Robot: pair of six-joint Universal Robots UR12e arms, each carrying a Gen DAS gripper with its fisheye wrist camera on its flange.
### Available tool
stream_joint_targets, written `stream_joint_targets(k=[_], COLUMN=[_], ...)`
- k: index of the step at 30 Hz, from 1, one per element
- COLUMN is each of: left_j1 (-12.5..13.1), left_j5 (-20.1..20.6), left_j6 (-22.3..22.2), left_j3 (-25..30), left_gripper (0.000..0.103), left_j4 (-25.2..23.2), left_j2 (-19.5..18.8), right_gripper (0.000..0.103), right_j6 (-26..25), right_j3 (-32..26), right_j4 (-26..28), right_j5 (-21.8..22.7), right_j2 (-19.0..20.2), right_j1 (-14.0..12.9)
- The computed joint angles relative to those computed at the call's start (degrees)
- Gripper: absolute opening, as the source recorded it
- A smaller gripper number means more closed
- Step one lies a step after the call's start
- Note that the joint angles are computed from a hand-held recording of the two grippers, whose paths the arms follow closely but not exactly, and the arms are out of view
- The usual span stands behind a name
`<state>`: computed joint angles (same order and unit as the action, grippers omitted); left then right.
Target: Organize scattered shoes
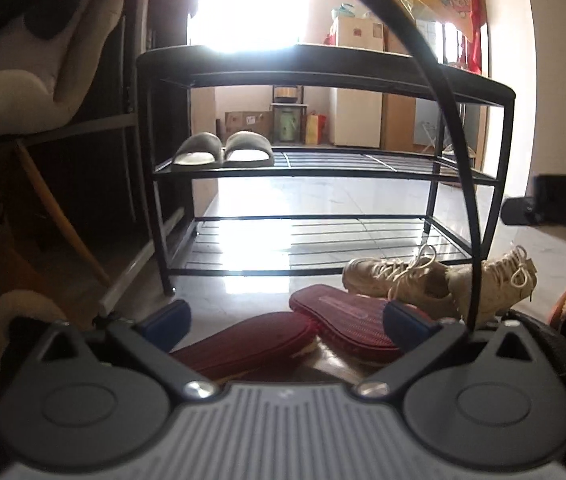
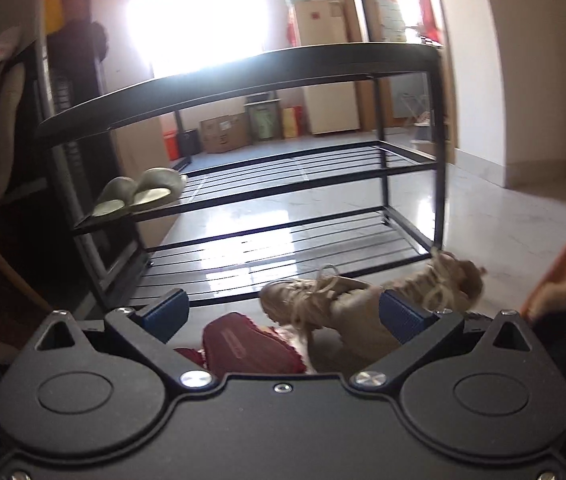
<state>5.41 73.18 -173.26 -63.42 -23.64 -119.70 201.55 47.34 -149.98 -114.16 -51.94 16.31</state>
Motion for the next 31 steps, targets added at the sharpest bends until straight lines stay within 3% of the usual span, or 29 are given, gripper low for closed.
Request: stream_joint_targets(k=[8, 11, 17, 25, 31], left_j1=[-0.36, -0.76, -1.08, -1.48, -1.72], left_j5=[-0.02, 1.33, 2.63, 4.46, 4.96], left_j6=[-4.73, -4.48, -3.12, -2.14, -0.63], left_j3=[2.11, 3.43, 3.42, 4.45, 3.46], left_gripper=[0.103, 0.103, 0.103, 0.103, 0.102], left_j4=[-3.46, -5.84, -5.58, -8.69, -5.36], left_j2=[-0.48, -0.87, -0.96, -1.16, -0.99], right_gripper=[0.103, 0.103, 0.103, 0.103, 0.103], right_j6=[-0.38, -0.44, 1.26, 2.19, 3.27], right_j3=[4.01, 4.88, 5.29, 5.50, 5.83], right_j4=[-3.53, -4.54, -3.74, -3.51, -3.06], right_j5=[-0.73, 0.07, 3.07, 3.64, 4.01], right_j2=[-2.13, -2.44, -2.61, -2.63, -2.79], right_j1=[0.14, 0.26, 0.06, -0.02, -0.32])
